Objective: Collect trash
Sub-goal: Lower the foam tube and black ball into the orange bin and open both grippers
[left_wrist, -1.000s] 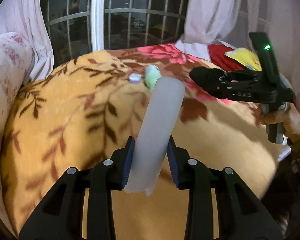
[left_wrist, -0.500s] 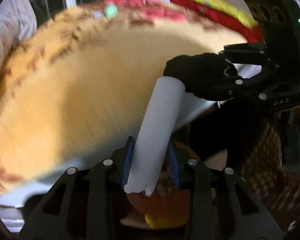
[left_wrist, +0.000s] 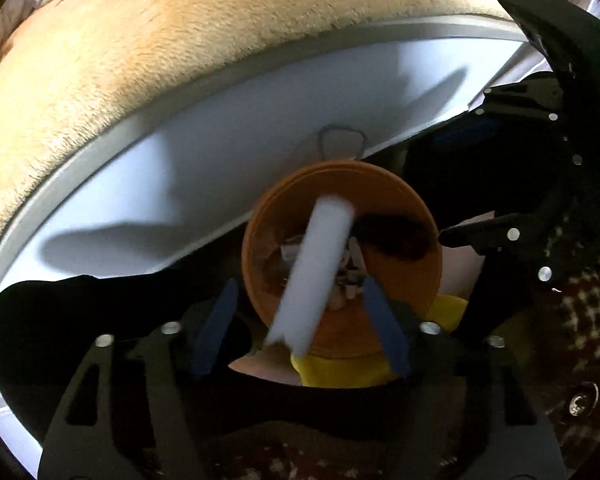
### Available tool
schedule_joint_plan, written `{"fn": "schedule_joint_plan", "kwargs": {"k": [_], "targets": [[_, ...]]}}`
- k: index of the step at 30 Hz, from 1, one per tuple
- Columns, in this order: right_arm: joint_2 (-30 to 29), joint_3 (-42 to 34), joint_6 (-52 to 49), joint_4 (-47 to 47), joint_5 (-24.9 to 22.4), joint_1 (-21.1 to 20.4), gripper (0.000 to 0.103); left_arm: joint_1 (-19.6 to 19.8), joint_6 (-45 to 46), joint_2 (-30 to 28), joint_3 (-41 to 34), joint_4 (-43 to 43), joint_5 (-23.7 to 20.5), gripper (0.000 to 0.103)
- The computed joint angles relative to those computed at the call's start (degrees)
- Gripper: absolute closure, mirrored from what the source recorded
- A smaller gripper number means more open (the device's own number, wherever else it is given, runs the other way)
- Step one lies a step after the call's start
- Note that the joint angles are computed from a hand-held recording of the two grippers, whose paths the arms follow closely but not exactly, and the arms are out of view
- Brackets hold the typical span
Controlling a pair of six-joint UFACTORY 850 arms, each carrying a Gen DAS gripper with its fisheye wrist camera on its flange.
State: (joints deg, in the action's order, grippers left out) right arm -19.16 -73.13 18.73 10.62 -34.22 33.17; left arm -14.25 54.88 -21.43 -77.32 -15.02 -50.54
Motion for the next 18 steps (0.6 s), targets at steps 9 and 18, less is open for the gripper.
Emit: {"fn": "schedule_joint_plan", "kwargs": {"k": [9,18], "targets": [[5.23,3.39,8.85,-7.12,5.64,-0.63,0.025,-0.34,0.09,2.37,0.13,-2.83,5.16,0.033],[11.73,2.13,34.41,-38.23,6.72,-2.39,0.018,-1.90,-4.73,3.90,-4.78,-10.87,20.04,0.014]]}}
